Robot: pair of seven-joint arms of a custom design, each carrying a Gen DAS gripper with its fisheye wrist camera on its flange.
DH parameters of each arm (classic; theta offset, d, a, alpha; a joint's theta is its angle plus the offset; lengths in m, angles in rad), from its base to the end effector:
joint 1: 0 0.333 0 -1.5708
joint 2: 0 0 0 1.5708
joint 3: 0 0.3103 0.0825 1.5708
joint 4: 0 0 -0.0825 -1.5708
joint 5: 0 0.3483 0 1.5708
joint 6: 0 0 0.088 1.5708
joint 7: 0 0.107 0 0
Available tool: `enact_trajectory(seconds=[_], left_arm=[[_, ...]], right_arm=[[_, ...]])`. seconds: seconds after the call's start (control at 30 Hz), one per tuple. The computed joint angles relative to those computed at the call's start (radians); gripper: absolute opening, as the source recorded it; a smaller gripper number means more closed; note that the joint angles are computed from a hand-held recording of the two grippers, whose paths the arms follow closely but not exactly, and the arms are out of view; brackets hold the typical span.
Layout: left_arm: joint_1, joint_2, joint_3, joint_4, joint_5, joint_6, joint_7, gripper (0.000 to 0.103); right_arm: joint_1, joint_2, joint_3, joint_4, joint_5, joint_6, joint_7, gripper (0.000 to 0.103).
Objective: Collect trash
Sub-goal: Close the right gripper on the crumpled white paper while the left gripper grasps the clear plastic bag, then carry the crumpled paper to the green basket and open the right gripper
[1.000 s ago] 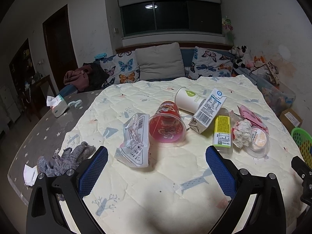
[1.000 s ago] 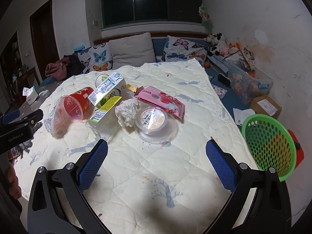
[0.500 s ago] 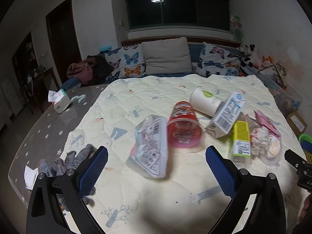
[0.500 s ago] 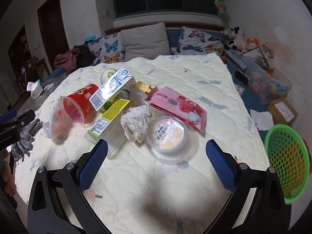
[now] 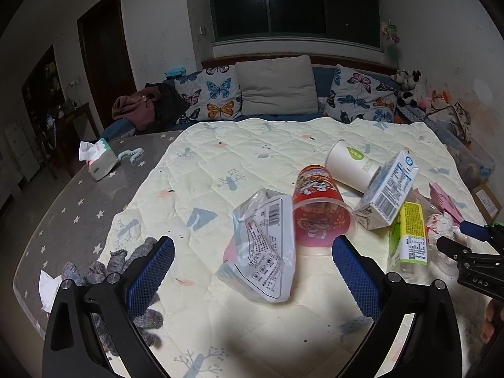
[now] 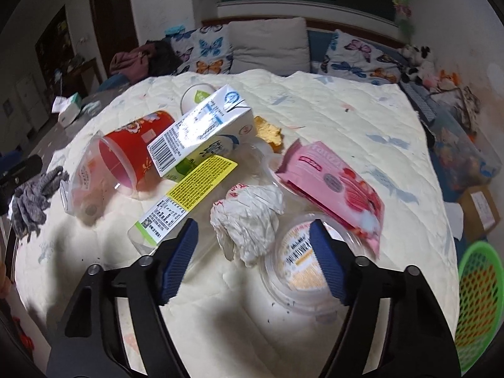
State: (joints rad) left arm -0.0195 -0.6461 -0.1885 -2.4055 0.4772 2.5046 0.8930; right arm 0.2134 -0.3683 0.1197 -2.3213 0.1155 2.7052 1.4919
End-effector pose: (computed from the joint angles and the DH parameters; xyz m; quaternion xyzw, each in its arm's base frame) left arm 0.3646 -0.0993 0.6210 -0.6962 0.5793 -0.2316 0.3552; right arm 0.4310 0.1523 0.5795 -0.7584 0.5387 -0.2080 0.3023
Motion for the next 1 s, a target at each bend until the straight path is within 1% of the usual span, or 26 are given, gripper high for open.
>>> enact_trajectory(seconds=[0.03, 0.1, 0.13, 0.27, 0.3, 0.4, 0.47, 0.57, 0.7, 0.77, 0.8, 0.83, 0.87, 0.93, 1.0], left_arm=[[-0.003, 0.002, 0.004, 0.001, -0.002, 0.001, 0.005, 0.097], [-0.003, 0.004, 0.011, 0.000, -0.003, 0.003, 0.015, 0.097], [-0.001, 0.006, 0.013, -0.002, -0.001, 0.005, 0.018, 0.097], [-0.007, 0.015, 0.042, -0.010, -0.020, 0.024, 0.054, 0.097], [-0.008, 0.019, 0.049, -0.012, -0.025, 0.030, 0.066, 0.097], [-0.013, 0.031, 0.066, -0.017, -0.049, 0.043, 0.102, 0.097], [-0.027, 0.048, 0.087, -0.013, -0.085, 0.045, 0.135, 0.097], [-0.052, 0.084, 0.112, -0.001, -0.149, 0.042, 0.191, 0.097], [-0.048, 0.140, 0.109, 0.022, -0.204, 0.044, 0.209, 0.096], [-0.032, 0.162, 0.089, 0.030, -0.192, 0.053, 0.203, 0.096], [-0.021, 0.176, 0.076, 0.038, -0.176, 0.052, 0.197, 0.095], [-0.025, 0.186, 0.078, 0.041, -0.181, 0.056, 0.205, 0.089], [-0.034, 0.199, 0.088, 0.048, -0.197, 0.055, 0.220, 0.079], [-0.049, 0.219, 0.106, 0.061, -0.239, 0.038, 0.247, 0.068], [-0.060, 0.230, 0.124, 0.065, -0.290, 0.034, 0.271, 0.064]], right_arm=[[0.001, 0.008, -0.002, 0.007, -0.003, -0.006, -0.008, 0.069], [-0.002, 0.023, 0.001, 0.018, -0.012, -0.012, -0.008, 0.064], [0.001, 0.032, -0.002, 0.024, -0.011, -0.015, -0.012, 0.062], [0.011, 0.048, -0.007, 0.036, -0.007, -0.022, -0.032, 0.058], [0.014, 0.050, -0.008, 0.036, -0.006, -0.021, -0.037, 0.054], [0.009, 0.048, 0.001, 0.030, -0.026, -0.014, -0.035, 0.051], [0.011, 0.046, 0.000, 0.025, -0.024, -0.004, -0.034, 0.050], [0.026, 0.035, -0.016, 0.019, 0.014, 0.005, -0.048, 0.050], [0.028, 0.014, -0.016, 0.011, 0.031, 0.015, -0.057, 0.050], [0.044, -0.004, -0.030, 0.003, 0.065, 0.014, -0.079, 0.050], [0.041, -0.015, -0.027, -0.004, 0.069, 0.019, -0.079, 0.050], [0.040, -0.026, -0.027, -0.009, 0.073, 0.021, -0.081, 0.050], [0.044, -0.038, -0.032, -0.014, 0.085, 0.019, -0.088, 0.050], [0.052, -0.059, -0.039, -0.023, 0.112, 0.016, -0.098, 0.050], [0.049, -0.079, -0.037, -0.034, 0.123, 0.017, -0.101, 0.050]])
